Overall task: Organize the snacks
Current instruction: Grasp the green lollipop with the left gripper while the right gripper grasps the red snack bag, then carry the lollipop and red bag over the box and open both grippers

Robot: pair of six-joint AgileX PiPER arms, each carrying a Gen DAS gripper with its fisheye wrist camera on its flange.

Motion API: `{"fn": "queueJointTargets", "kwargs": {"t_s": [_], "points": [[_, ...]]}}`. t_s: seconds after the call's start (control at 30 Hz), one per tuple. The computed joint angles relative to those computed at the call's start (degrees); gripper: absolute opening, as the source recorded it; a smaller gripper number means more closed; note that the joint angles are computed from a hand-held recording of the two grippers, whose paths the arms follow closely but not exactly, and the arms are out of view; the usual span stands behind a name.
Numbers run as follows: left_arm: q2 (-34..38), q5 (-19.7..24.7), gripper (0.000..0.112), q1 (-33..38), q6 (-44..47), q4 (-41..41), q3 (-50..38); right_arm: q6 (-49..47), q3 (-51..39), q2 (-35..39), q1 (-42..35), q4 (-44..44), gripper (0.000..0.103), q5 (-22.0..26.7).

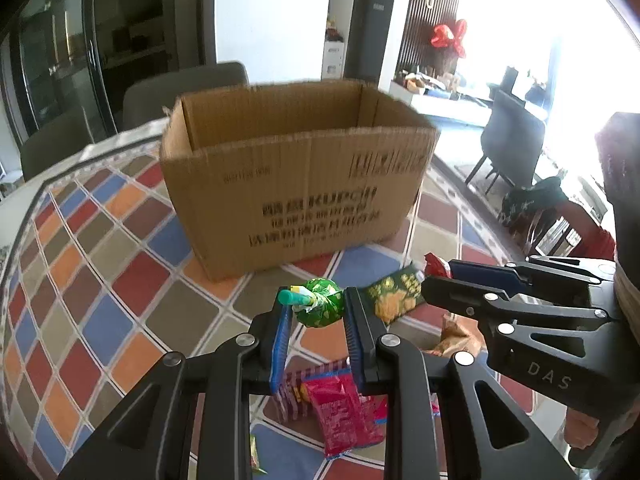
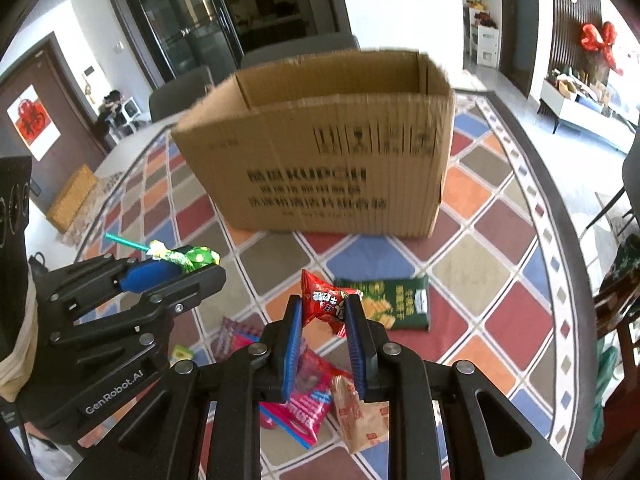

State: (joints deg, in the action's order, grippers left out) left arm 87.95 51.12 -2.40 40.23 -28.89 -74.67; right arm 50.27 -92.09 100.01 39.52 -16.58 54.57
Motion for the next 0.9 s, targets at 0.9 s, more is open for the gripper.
{"fn": "queueJointTargets", "kwargs": {"t_s": [0.9], "points": [[6.49,4.18,0.026,0.36,-6.16,1.69,-21.59,-7.29,-25.77,7.75,-1.98,-4.41,0.023,7.91]]}}
